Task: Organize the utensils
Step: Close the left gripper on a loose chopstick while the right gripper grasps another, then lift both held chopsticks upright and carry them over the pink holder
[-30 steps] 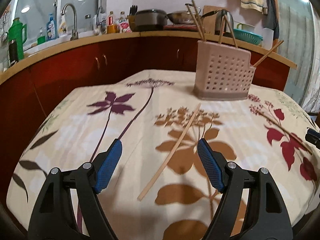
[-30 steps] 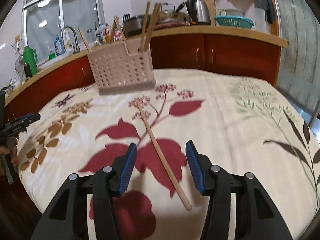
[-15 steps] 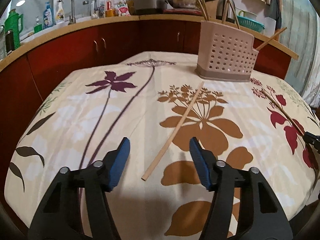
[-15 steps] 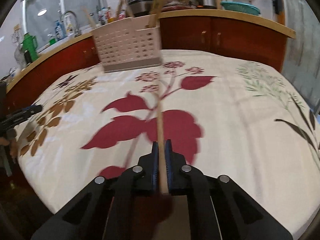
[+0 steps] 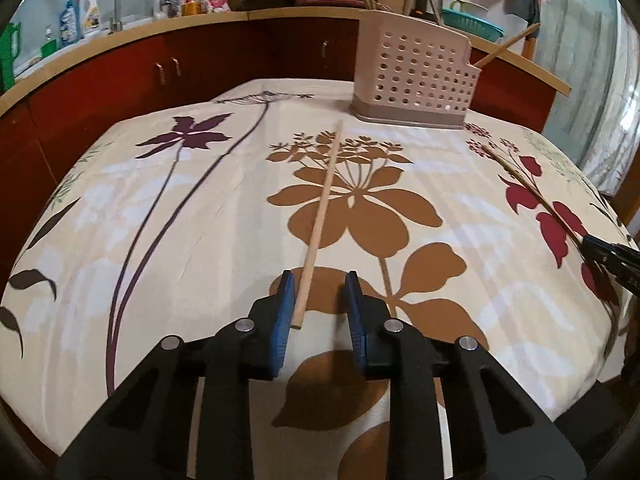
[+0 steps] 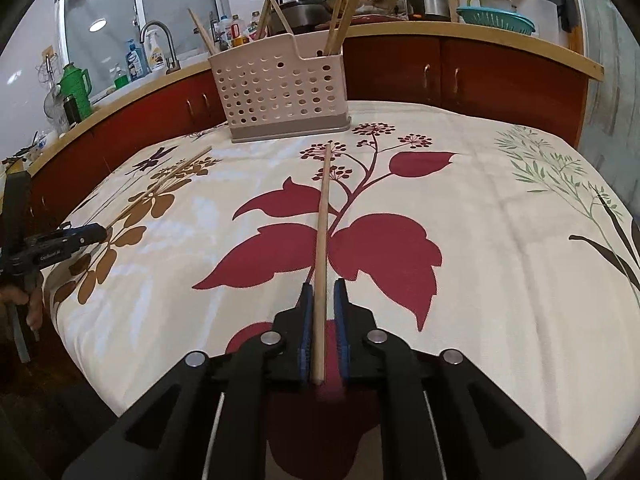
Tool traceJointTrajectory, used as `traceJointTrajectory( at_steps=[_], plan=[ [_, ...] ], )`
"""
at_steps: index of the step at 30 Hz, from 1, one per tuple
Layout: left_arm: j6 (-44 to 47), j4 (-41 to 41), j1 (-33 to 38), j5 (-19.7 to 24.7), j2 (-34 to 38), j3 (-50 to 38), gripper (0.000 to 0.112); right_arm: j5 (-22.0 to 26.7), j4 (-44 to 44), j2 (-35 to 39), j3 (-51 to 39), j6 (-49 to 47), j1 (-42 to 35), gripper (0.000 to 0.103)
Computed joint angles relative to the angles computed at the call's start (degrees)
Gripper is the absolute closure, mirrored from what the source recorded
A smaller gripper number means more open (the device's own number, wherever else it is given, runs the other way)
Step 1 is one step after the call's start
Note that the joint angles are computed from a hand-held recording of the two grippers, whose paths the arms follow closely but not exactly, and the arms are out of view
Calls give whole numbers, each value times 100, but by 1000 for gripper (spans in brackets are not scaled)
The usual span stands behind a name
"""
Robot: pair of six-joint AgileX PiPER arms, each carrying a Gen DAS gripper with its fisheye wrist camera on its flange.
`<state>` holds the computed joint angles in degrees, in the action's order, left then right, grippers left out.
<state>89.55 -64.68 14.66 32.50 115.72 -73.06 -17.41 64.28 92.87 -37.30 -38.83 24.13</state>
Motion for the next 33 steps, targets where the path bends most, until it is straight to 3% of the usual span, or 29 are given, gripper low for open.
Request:
traceJointTrajectory(
  at_steps=[2,5,9,11,16,33],
  plan=[
    [-37,-54,9,6,-8,17,86,-78,-33,-13,37,58,84,80],
    [151,-154,23,11,-23,71,89,-226,-164,-39,143,268,200,79],
    [325,-288,62,16,-37,134,106,-280,-157,-64,200,365,190,92],
    [346,-294,66,41,-39,128,106,-168,-518,-98,240,759,91,96],
    [1180,-905,42,-51,-319,503,106,-223,-242,-200,254,507,213,96],
    [1800,-2183,418,698,-1376,764,106,-872,1184,-1402,10,-1259,611,96]
  ],
)
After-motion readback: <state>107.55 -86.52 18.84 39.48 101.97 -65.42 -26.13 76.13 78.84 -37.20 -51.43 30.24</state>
